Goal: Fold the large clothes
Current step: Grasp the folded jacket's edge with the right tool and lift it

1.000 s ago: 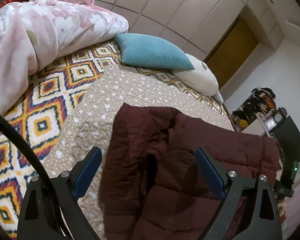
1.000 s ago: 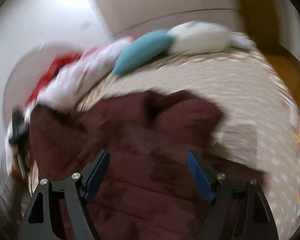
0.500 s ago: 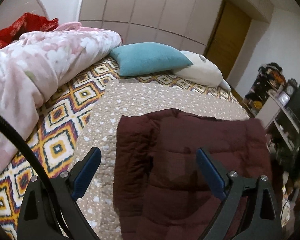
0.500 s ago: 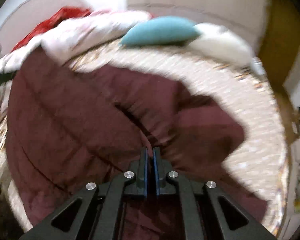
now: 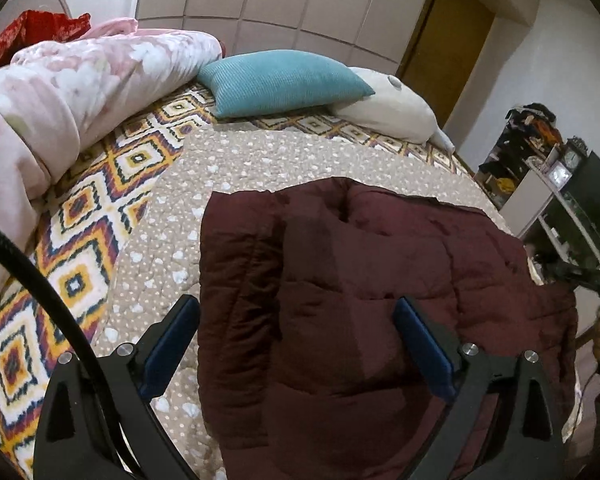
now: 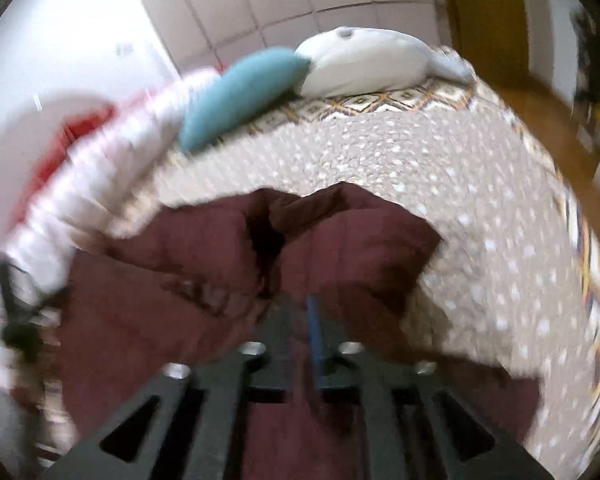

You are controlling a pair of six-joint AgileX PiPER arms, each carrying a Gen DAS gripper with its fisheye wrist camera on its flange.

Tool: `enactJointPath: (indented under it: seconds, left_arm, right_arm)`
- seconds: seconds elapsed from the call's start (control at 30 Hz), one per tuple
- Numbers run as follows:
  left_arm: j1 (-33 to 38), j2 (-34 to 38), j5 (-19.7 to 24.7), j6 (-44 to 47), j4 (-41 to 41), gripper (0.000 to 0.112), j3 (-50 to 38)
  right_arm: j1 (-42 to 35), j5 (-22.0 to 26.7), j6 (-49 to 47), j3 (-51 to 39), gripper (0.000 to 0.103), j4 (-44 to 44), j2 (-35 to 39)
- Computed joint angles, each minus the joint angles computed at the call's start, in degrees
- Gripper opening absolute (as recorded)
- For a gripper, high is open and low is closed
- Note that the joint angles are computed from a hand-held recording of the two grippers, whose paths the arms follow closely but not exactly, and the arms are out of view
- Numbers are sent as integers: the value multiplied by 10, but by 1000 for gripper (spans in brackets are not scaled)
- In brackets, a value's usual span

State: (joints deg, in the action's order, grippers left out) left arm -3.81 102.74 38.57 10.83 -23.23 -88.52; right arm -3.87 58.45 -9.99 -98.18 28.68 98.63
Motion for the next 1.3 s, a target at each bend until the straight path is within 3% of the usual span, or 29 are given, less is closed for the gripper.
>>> enactJointPath:
  seconds: [0.07,0.13,0.2,0.33,0.43,0.53,0.6,0.67,0.77,0.83,0.87,0.93,1.0,1.17,1.3]
  left_arm:
    - [9,8,14,28,-32,97,-5]
    - [17,19,33,59,-70,97,-15]
    - [25,35,57,81,-103,97,-27]
    - [21,51,91,120,-137,97,-42]
    - [10,48,104,134,-118,97,-46]
    - [7,31,98,132,-97,97,-34]
    - [11,37,117,139,-108,97,-42]
    - [9,61,149,127,-108,97,-71]
    - [5,113,207,90,-114,97,-134]
    - [2,111,196,80,-130,93,-127]
    - [0,98,179,79,-133,78,-109]
    - [-14,67,146,52,-96,58,-79]
    - [-15,24,127,55,-92,33,-35]
    - [4,-80,120,64,-127,22,23]
    - [22,-141,136,43,-128,21,2]
  right_arm:
    - [-63,-29,-55,89,94,42,-67]
    - [-111,-42,-81,149,94,29,-102]
    - [-140,-22,-89,164,94,33,-89]
    - [-172,2,-175,217,94,144,-51]
    - [-169,9,-222,243,94,216,-27]
    - [-174,30,-269,256,94,274,-26]
    - [-181,44,-299,268,94,305,-34]
    - [-174,34,-312,283,94,311,-49]
    - [-134,-1,-272,274,94,239,-62]
    - [-100,-23,-219,260,94,180,-61]
    - [-94,-23,-198,247,91,158,-56]
    - [-81,-21,-154,237,65,121,-73]
    - [-78,-22,-139,241,31,102,-103]
    - [-77,-11,-99,231,23,76,-187]
    - [-64,9,-64,144,22,68,-210]
